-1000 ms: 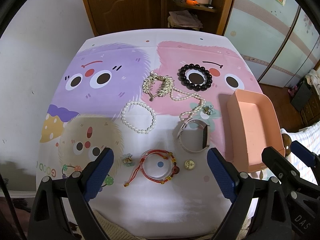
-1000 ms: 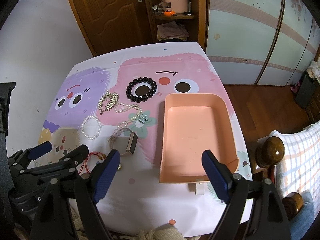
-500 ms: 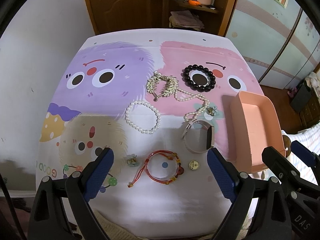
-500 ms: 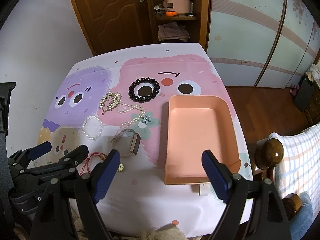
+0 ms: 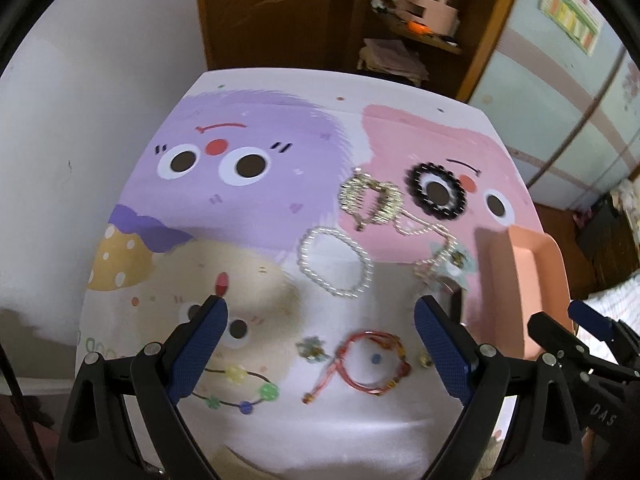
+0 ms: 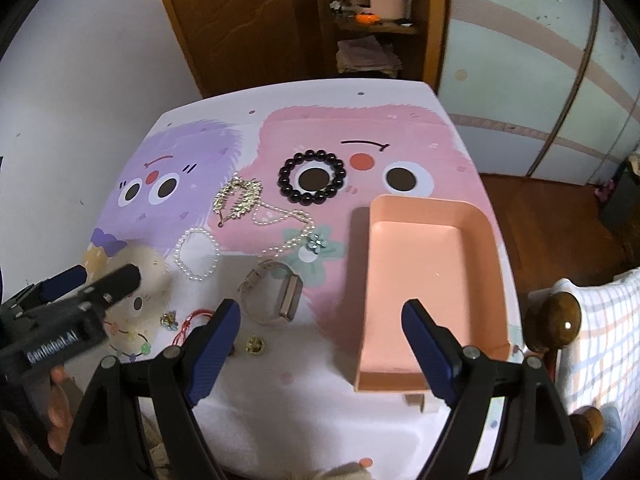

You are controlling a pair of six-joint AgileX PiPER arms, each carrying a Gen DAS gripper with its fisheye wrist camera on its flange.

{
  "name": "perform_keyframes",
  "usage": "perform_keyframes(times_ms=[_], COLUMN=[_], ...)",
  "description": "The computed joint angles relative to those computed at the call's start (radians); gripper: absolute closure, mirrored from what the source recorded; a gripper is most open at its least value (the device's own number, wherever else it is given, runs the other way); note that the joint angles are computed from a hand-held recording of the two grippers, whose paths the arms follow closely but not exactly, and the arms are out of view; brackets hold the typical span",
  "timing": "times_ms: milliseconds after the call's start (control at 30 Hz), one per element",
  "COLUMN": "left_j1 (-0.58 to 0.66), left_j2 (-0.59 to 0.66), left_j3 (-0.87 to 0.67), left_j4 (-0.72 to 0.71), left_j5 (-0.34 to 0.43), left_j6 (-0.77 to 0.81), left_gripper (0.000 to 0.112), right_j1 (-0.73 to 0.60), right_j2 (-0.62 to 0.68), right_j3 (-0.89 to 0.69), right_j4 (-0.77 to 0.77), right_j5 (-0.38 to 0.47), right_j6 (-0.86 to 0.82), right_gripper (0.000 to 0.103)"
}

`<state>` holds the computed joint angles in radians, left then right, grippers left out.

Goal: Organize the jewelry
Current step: 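Grasp the white pearl bracelet with the left tool while the right tool grasps the flower charm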

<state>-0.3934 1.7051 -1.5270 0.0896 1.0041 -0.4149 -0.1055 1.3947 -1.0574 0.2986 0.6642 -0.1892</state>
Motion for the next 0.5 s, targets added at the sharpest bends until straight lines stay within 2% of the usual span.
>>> perform_keyframes(times_ms=[67, 133, 200, 267, 367, 433, 500], left_j1=[0.038, 0.069, 0.086, 0.115, 0.154, 0.167, 0.176], left_j2=[0.012, 0.034, 0.056, 0.088, 0.136, 0.174, 0.222], left_j3=[0.001, -0.011, -0.020, -0.036, -0.061, -0.087, -0.129], left_j4=[-0.016, -0.015, -0.003, -0.023, -0.071, -0.089, -0.108], left_j5=[-0.003, 0.003, 0.010, 0.016, 0.025, 0.038, 0.067], left_j6=[0.014, 0.041, 0.061, 0.097, 0.151, 0.174, 0.201], left_gripper=[0.019, 0.019, 0.019, 0.019, 0.021, 0.024, 0.034], right_j1=[0.019, 0.011, -0.012, -0.010, 0.008, 0.000, -0.002], right_j2=[0.037, 0.077, 0.144, 0.207, 0.313, 0.376, 0.444], right_j3=[-0.025, -0.058, -0.121, -0.182, -0.286, -0.345, -0.423], right_j4=[-0.019, 0.035, 0.118, 0.132, 0.071, 0.078, 0.058], right_j5=[-0.003, 0.023, 0.087, 0.121, 0.170, 0.204, 0.247], right_j6=[0.000, -0.062, -0.154, -0.184, -0.144, -0.147, -0.116], right_gripper=[0.030, 0.035, 0.043, 0.049, 0.055, 0.058, 0.061])
